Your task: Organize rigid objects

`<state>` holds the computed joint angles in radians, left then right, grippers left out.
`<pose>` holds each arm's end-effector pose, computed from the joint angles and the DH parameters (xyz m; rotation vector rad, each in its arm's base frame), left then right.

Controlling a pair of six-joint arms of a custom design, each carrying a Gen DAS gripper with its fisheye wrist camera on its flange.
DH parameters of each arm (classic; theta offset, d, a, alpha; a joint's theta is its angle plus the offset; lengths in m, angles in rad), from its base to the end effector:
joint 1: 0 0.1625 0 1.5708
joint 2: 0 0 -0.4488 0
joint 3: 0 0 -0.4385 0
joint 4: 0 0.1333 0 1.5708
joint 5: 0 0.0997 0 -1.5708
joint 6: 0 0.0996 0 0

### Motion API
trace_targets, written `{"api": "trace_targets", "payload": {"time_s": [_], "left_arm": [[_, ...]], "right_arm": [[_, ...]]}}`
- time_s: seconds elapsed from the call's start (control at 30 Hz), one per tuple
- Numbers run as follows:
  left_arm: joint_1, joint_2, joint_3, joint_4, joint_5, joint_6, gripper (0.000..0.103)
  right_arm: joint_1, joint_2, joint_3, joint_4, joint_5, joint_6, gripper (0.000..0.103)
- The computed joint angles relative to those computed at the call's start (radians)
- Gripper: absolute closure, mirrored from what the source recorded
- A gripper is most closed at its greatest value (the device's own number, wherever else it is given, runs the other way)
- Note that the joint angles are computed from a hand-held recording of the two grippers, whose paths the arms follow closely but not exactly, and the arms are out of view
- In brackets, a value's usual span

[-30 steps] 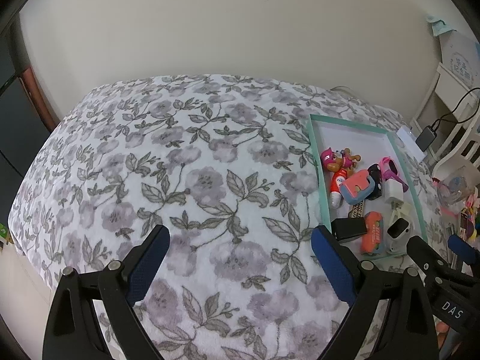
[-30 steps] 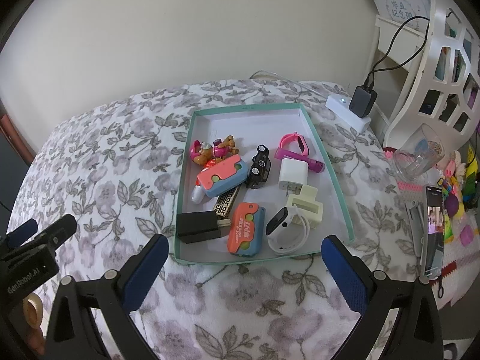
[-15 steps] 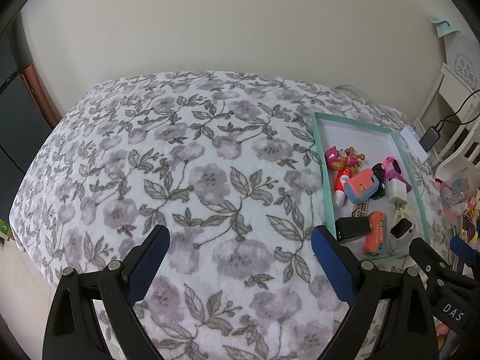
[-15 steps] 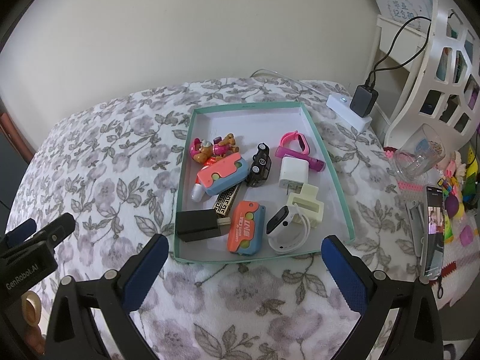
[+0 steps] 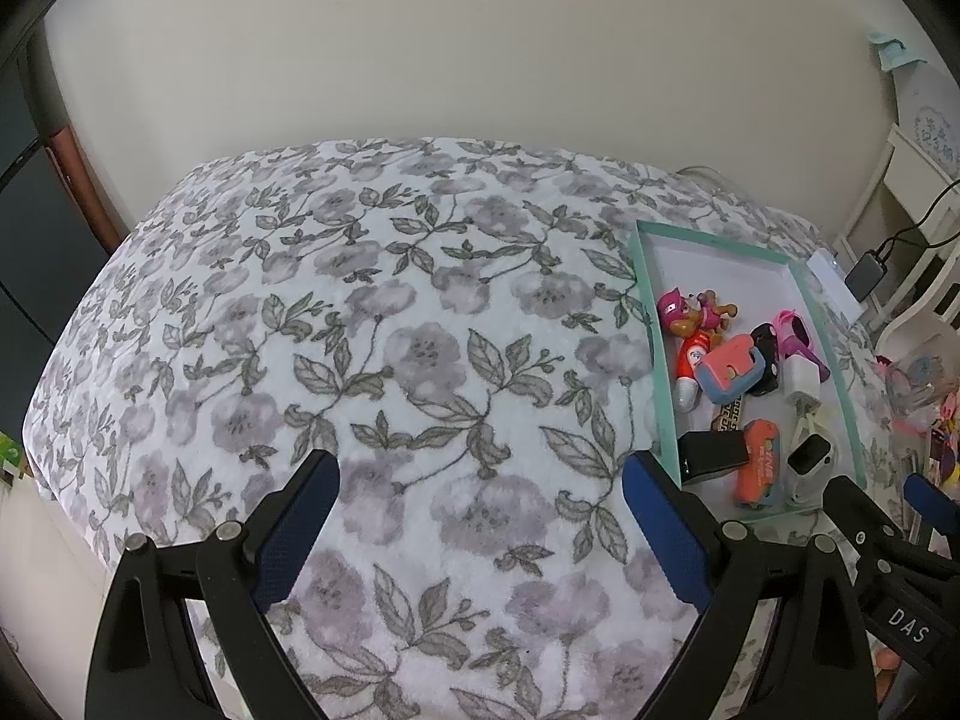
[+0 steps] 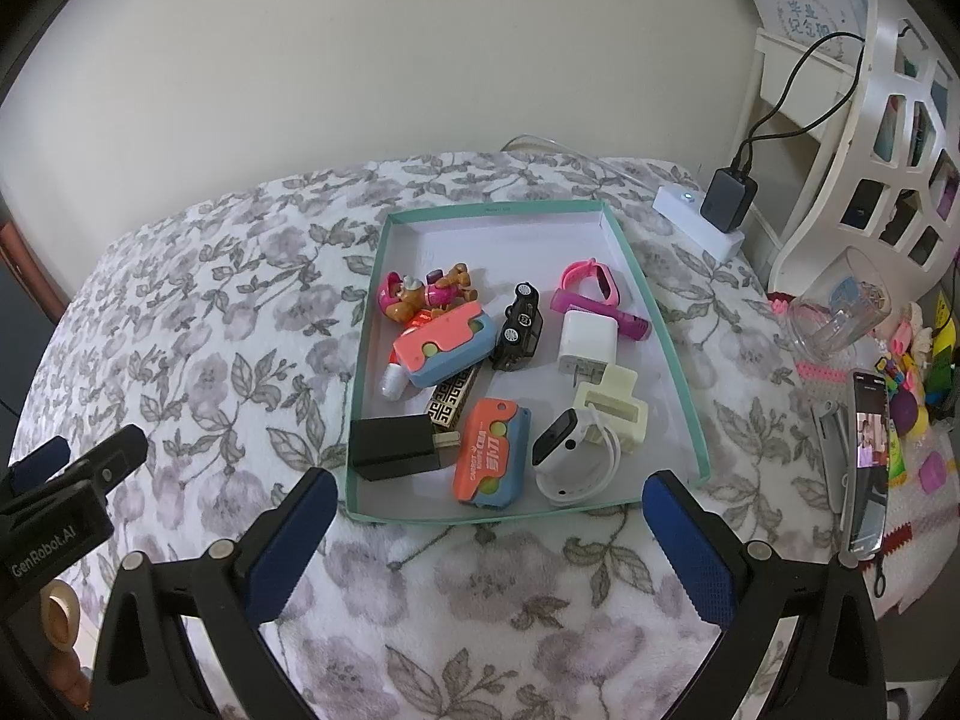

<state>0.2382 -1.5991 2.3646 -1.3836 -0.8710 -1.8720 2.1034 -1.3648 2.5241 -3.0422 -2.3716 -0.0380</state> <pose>-0.2441 -0.2625 0.1819 -0.1777 2.1209 -0.7969 0.2479 -0.2989 0.1645 0.5155 -2.3184 0.6070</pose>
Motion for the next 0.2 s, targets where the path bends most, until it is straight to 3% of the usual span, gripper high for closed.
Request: {"api": "trace_targets", "payload": {"time_s": [0.2], "left_arm": [[0.000, 0.007, -0.001, 0.006, -0.004, -0.005, 0.008]], "right_arm": [[0.002, 0.001, -0.001, 0.002, -0.001, 0.005, 0.000]]}}
